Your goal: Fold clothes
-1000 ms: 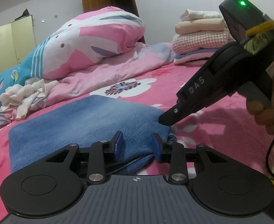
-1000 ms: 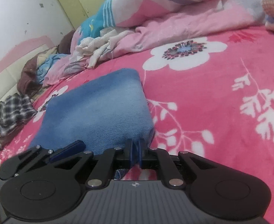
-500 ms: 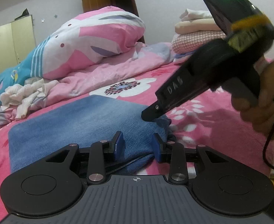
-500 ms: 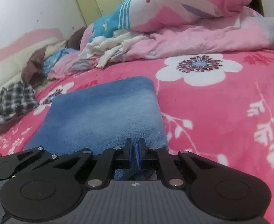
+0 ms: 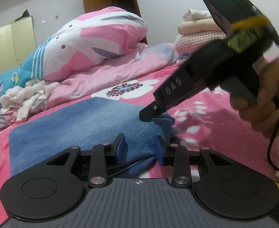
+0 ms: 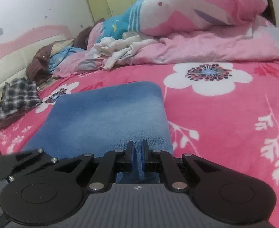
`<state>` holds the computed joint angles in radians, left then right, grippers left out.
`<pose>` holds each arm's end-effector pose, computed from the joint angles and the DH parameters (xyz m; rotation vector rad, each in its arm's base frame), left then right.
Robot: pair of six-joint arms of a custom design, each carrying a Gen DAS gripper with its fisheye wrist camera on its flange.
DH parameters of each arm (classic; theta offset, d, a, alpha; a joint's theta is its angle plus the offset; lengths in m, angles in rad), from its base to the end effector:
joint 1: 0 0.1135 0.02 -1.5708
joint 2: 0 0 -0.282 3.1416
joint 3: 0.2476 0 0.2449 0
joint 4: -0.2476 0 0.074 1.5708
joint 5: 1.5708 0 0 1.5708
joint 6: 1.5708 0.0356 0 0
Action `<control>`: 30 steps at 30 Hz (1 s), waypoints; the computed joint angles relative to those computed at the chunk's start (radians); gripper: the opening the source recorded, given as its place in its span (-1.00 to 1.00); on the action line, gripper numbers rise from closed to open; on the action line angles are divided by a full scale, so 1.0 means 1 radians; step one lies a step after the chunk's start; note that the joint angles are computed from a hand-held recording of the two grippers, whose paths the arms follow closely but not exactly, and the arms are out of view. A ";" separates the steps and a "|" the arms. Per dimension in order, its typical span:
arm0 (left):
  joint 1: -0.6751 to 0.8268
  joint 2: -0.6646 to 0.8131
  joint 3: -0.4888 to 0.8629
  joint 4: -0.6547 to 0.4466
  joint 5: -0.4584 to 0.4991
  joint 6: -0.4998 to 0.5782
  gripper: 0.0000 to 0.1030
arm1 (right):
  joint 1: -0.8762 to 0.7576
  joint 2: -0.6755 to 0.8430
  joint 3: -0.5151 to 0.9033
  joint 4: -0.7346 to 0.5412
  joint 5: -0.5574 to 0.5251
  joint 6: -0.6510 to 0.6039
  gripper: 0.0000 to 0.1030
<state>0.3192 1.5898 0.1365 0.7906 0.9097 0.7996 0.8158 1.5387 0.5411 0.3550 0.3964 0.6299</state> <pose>0.1877 0.0324 0.1077 0.9001 1.7524 -0.2980 0.1989 0.1913 0.1644 0.0158 2.1829 0.3921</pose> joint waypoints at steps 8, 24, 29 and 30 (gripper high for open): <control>-0.001 0.001 -0.004 0.006 -0.001 -0.002 -0.35 | -0.054 0.017 0.006 0.071 -0.027 -0.004 -0.84; 0.005 -0.002 -0.004 0.000 0.003 0.006 -0.35 | -0.121 0.130 0.055 0.121 -0.141 -0.022 -0.78; 0.009 -0.004 -0.003 -0.003 0.008 0.008 -0.35 | -0.122 0.114 0.068 0.098 -0.141 -0.049 -0.77; 0.009 -0.004 -0.005 0.000 0.008 0.008 -0.35 | -0.131 0.101 0.083 0.068 -0.153 -0.052 -0.77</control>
<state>0.3284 1.5862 0.1319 0.7907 0.9177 0.8075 0.6844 1.6394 0.6243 0.4225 0.2436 0.5783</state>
